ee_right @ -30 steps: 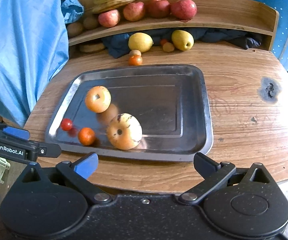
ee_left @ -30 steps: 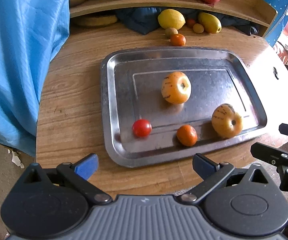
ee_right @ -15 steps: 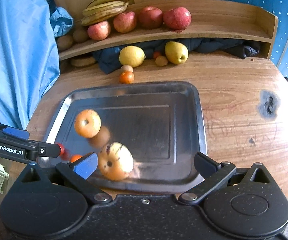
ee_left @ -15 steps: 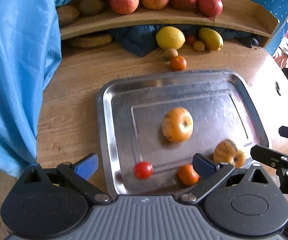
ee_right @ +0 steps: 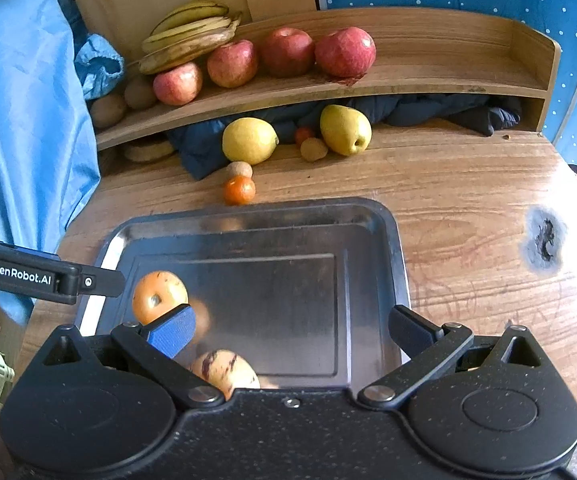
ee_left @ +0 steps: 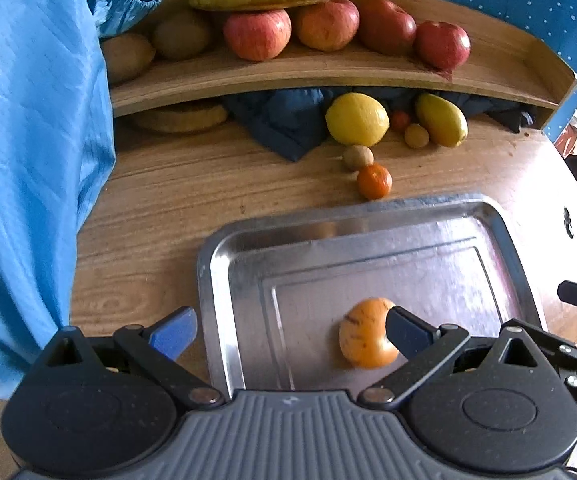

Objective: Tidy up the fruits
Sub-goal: 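Move both tools from the tray toward the fruits under the shelf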

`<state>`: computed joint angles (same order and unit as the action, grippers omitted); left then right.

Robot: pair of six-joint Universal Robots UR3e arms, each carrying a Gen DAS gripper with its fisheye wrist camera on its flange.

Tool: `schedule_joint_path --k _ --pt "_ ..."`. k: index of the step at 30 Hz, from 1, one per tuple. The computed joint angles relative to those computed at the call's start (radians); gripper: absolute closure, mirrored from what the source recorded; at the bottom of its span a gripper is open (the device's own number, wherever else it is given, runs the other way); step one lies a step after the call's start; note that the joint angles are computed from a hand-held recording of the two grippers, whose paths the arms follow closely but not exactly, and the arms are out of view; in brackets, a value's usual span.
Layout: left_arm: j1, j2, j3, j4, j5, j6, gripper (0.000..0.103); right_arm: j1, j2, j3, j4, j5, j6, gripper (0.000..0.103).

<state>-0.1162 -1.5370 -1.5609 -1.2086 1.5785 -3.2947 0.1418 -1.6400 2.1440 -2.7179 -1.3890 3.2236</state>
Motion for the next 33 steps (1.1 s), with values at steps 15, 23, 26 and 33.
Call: schedule_joint_path --k 15,23,26,33 --pt "0.058 -0.166 0.109 0.074 -0.044 0.039 0.001 0.052 0.185 -0.155 -0.024 -0.059 0.047 0.001" --pt "0.056 -0.292 0.222 0.112 -0.081 0.012 0.001 0.088 0.276 -0.248 -0.02 -0.096 0.051 0.001" --pt "0.058 -0.344 0.275 0.114 -0.101 0.001 0.001 0.101 0.309 -0.289 -0.007 -0.112 0.05 0.001" --pt "0.064 -0.46 0.401 0.092 -0.171 0.004 0.001 0.117 0.37 -0.372 0.033 -0.133 0.038 0.001"
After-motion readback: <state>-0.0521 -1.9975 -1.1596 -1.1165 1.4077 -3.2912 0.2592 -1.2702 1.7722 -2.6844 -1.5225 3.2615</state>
